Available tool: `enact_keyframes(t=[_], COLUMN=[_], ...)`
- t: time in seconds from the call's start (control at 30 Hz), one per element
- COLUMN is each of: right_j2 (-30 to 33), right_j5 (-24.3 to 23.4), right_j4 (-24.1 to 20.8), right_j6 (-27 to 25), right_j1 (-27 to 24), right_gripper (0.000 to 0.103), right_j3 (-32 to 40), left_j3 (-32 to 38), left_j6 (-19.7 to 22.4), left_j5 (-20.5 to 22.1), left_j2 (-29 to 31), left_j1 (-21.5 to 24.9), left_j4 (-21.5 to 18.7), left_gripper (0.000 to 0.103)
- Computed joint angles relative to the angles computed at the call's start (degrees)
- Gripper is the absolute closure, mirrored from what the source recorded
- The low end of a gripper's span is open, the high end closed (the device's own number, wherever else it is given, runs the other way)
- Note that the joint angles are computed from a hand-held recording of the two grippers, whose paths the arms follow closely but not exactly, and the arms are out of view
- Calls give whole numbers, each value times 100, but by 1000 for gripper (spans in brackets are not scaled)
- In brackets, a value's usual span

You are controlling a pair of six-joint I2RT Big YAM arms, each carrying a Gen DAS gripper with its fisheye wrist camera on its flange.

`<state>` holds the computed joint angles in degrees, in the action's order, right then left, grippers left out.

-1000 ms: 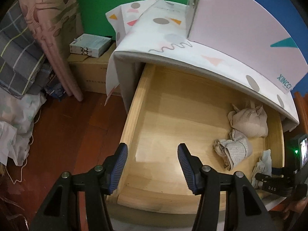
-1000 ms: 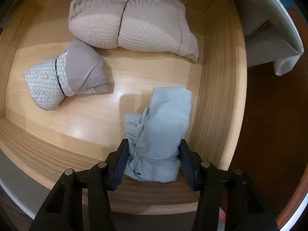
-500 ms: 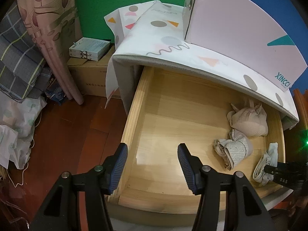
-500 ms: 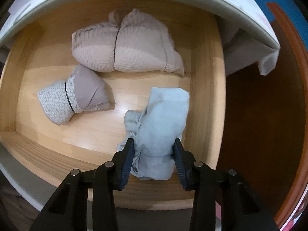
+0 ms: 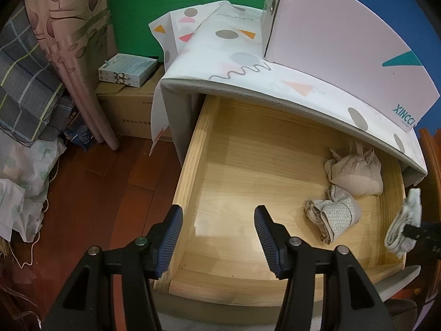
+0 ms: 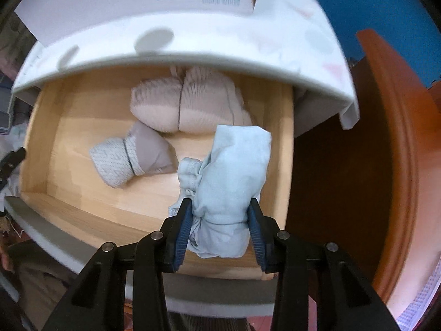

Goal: Take underwear out of drawer
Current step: 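Lift the light blue underwear with the right tool into the white box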

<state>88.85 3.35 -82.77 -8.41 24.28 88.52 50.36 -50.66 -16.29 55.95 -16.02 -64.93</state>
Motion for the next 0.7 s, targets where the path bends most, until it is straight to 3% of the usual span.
enact_keyframes(t=[0.27,0.47,0.7], right_j2=[-176,3,700], right_j5=[-185,-248,-233], right_j4=[-375,-797,-1172], right_j6=[-27,-182,-92], right_j1=[40,11,214], right_gripper=[67,67,67], right_j3=[532,1645,3392], left_j3=[-5,-13,3], left_j6=[2,5,0], left_j5=[6,7,13], left_j2=[-25,-34,-27], left_j1=[12,13,-7], left_j4=[7,31,26], left_gripper=[48,48,48])
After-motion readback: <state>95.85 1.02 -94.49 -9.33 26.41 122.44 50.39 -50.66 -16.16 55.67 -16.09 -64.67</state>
